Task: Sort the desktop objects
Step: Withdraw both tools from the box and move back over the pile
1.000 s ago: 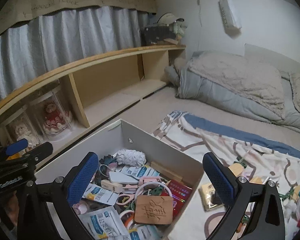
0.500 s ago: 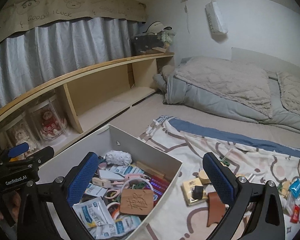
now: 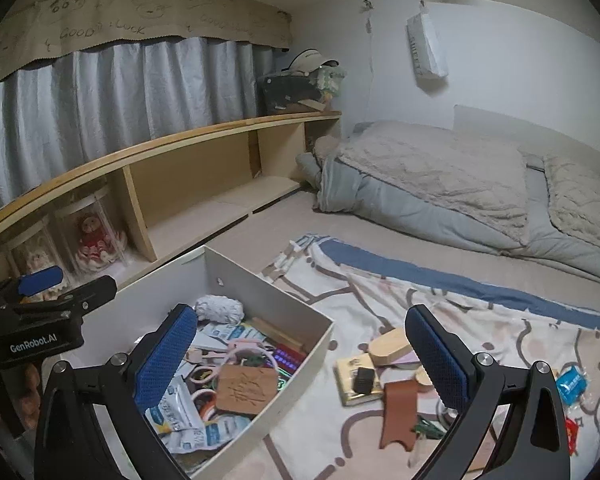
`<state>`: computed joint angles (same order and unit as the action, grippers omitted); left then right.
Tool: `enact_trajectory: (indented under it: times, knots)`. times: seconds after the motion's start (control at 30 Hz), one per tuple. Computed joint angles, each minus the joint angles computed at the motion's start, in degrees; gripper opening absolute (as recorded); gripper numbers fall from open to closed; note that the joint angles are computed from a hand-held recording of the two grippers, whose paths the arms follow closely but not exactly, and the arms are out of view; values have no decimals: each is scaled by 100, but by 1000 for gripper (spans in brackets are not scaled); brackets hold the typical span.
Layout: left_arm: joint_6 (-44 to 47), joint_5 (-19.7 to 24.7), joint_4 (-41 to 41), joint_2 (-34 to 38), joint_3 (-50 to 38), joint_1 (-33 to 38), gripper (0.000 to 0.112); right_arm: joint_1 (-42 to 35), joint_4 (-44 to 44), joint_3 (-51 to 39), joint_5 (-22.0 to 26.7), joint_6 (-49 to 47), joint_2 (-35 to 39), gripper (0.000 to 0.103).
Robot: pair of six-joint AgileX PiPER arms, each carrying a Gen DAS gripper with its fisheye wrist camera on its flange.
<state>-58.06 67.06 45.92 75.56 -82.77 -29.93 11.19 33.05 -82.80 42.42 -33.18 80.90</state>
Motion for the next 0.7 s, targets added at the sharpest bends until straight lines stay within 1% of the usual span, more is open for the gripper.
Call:
enact_trajectory:
  times: [0.23, 0.37, 0.47, 0.57, 0.7]
  knots:
    - [23, 21, 31, 223, -247, -240, 103, -457, 247, -5, 190, -249, -66, 103]
    - [35, 28, 63, 360, -423, -376, 103, -760, 250, -69, 357, -335, -118, 103]
    - [101, -19, 26, 465, -577, -470, 103, -1052, 265, -123, 472, -453, -182, 103]
    - [117, -36, 34, 557, -697, -590, 103, -1450, 334, -237, 719, -545, -201, 103]
    - [147, -29, 77, 707, -877, -774, 103, -1829, 317, -294, 844, -702, -270, 103]
